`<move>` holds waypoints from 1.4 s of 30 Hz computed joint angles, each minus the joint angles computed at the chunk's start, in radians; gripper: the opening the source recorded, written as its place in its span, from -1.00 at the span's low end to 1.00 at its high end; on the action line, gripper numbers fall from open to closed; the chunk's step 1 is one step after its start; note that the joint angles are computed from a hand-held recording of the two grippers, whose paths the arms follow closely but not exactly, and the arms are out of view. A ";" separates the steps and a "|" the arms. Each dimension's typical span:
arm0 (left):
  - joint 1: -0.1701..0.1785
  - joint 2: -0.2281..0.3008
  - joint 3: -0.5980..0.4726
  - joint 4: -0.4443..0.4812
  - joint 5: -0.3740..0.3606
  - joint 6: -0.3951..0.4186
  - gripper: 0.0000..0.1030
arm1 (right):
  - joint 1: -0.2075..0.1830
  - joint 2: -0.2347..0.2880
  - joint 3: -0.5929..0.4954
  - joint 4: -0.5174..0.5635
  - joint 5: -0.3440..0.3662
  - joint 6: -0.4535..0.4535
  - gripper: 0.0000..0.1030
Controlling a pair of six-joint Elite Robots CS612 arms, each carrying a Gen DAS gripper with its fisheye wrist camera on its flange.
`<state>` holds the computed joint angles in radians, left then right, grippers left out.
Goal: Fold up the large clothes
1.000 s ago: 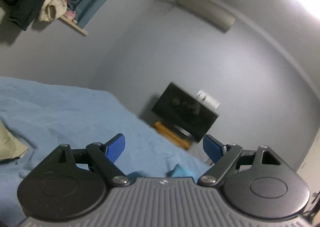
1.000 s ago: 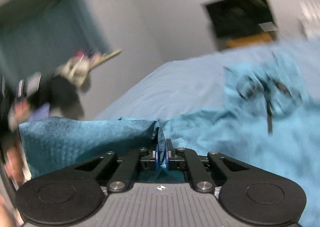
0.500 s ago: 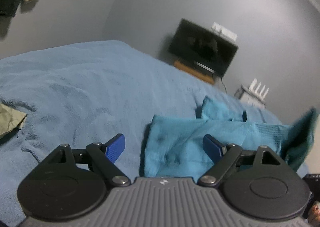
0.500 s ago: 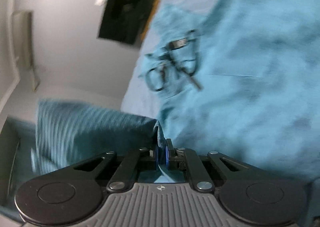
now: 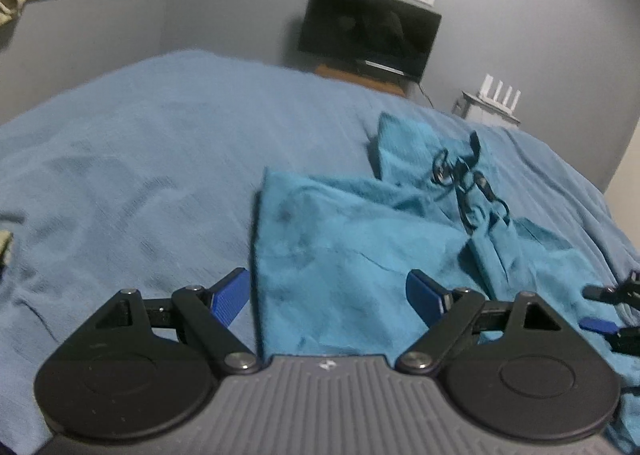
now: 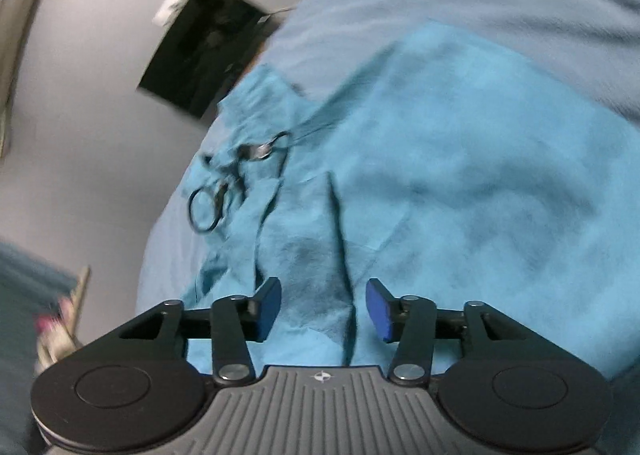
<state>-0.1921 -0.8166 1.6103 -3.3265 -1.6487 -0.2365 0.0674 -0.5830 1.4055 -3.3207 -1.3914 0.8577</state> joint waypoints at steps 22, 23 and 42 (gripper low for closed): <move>-0.023 0.025 -0.027 0.094 -0.005 0.180 0.83 | 0.150 0.109 -0.268 0.222 -0.365 -0.755 -0.85; -0.023 0.025 -0.028 0.096 -0.010 0.181 0.83 | 0.146 0.098 -0.240 0.159 -0.367 -0.740 -0.87; -0.030 0.017 -0.023 0.139 0.006 0.228 0.83 | -0.027 -0.073 0.136 -0.063 -0.156 -0.170 0.20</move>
